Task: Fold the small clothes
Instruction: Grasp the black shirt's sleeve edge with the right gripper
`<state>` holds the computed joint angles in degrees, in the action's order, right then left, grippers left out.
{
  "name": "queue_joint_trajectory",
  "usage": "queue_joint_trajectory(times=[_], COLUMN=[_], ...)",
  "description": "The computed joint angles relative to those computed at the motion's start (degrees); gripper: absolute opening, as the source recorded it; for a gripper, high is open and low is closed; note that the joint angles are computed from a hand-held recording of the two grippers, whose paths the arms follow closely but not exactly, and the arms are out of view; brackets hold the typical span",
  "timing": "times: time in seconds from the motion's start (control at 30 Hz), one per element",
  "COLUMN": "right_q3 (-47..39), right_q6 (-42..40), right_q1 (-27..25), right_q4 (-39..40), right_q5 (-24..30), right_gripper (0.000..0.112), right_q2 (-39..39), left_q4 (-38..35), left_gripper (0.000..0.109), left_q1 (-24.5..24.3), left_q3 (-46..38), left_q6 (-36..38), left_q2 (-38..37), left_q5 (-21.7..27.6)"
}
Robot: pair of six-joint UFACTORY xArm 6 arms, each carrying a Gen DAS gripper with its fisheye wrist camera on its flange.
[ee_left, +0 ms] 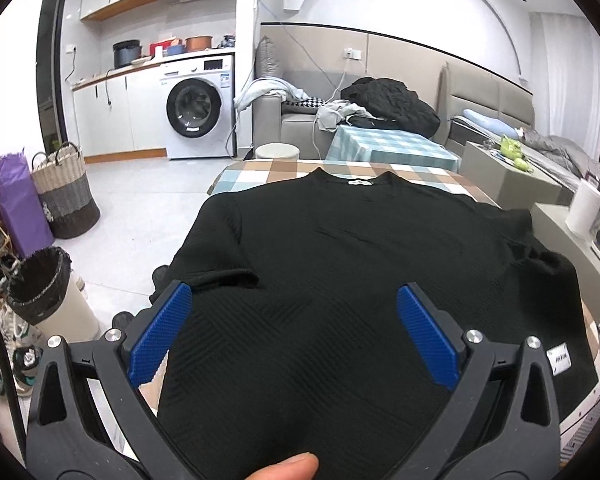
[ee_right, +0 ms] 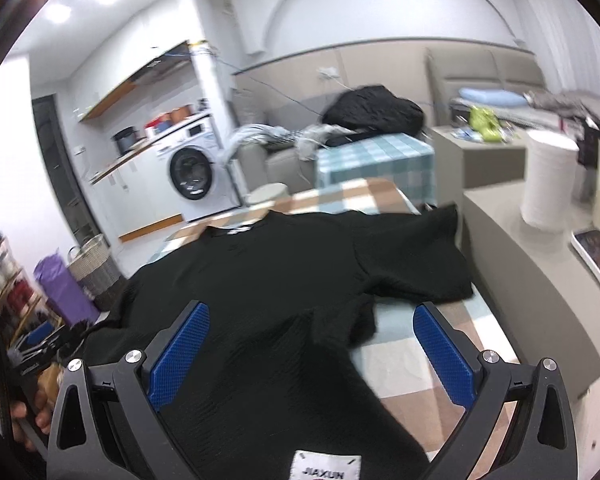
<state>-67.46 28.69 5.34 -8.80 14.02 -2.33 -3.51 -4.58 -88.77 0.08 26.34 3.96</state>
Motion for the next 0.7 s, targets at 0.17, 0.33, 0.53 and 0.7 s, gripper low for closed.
queue_joint_trajectory(times=[0.17, 0.33, 0.53, 0.7], right_q3=[-3.13, -6.49, -11.06, -14.72], right_q6=[-2.47, -3.98, -1.25, 1.06], right_q1=[-2.64, -4.83, -7.34, -8.98], right_q4=[7.57, 14.5, 14.1, 12.15], right_q5=[3.09, 5.48, 8.94, 11.16], right_gripper=[0.101, 0.096, 0.095, 0.093], right_q2=[3.78, 7.84, 12.55, 15.92], left_q4=[0.19, -4.17, 1.32, 3.41], left_gripper=[0.102, 0.102, 0.102, 0.102], left_q1=[1.06, 1.94, 2.97, 3.19], left_q3=[-7.82, -16.45, -29.27, -35.29], left_q6=[-1.59, 0.4, -3.51, -3.85], left_q2=[5.27, 10.82, 19.3, 23.68], left_q5=[3.62, 8.1, 14.59, 17.78])
